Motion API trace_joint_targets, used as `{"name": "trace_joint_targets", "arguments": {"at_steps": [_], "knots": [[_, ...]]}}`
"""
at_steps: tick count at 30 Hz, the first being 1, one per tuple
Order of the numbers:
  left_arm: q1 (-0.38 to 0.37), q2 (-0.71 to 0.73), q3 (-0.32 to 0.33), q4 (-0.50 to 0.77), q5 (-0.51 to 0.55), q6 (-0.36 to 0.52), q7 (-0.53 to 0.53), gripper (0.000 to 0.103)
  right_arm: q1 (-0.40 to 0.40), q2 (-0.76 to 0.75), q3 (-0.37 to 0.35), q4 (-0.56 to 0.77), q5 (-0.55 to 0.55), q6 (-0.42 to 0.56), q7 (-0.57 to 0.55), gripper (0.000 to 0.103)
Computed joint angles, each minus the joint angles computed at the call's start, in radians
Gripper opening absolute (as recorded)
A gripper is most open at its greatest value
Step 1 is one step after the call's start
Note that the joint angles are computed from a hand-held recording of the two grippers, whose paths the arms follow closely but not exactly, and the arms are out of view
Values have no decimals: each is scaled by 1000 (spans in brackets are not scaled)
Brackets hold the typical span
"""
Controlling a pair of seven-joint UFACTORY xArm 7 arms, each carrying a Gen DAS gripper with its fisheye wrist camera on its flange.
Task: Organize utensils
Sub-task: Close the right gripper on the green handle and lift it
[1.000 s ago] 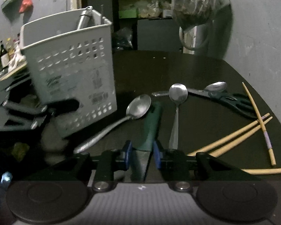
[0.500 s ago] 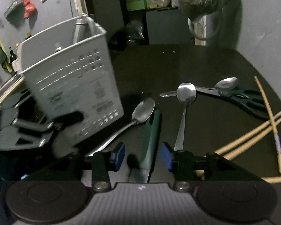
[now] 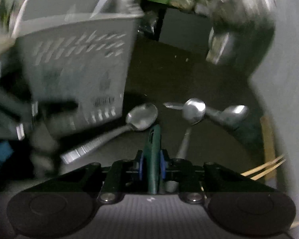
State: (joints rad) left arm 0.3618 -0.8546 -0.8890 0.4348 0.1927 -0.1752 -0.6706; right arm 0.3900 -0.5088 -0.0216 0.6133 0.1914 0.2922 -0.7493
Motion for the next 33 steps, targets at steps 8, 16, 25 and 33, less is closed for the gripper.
{"name": "trace_joint_targets", "arguments": {"at_steps": [8,16,25,33], "knots": [[2,-4,-3,-4,0,-5,-6,78,-157,-142,218,-179,-325,-156,83,13],[0,-4,-1,-7,-1,-7,-3,78,-12,-98,52,-61,-190,47,102,13],[-2,-4,0,-7,-1,-7,-1,78,-13,47,-95,176,176,342,130,14],[-4,-3,2,-8,-1,-5,1,78,-94,147,-136,299,391,532,118,16]]}}
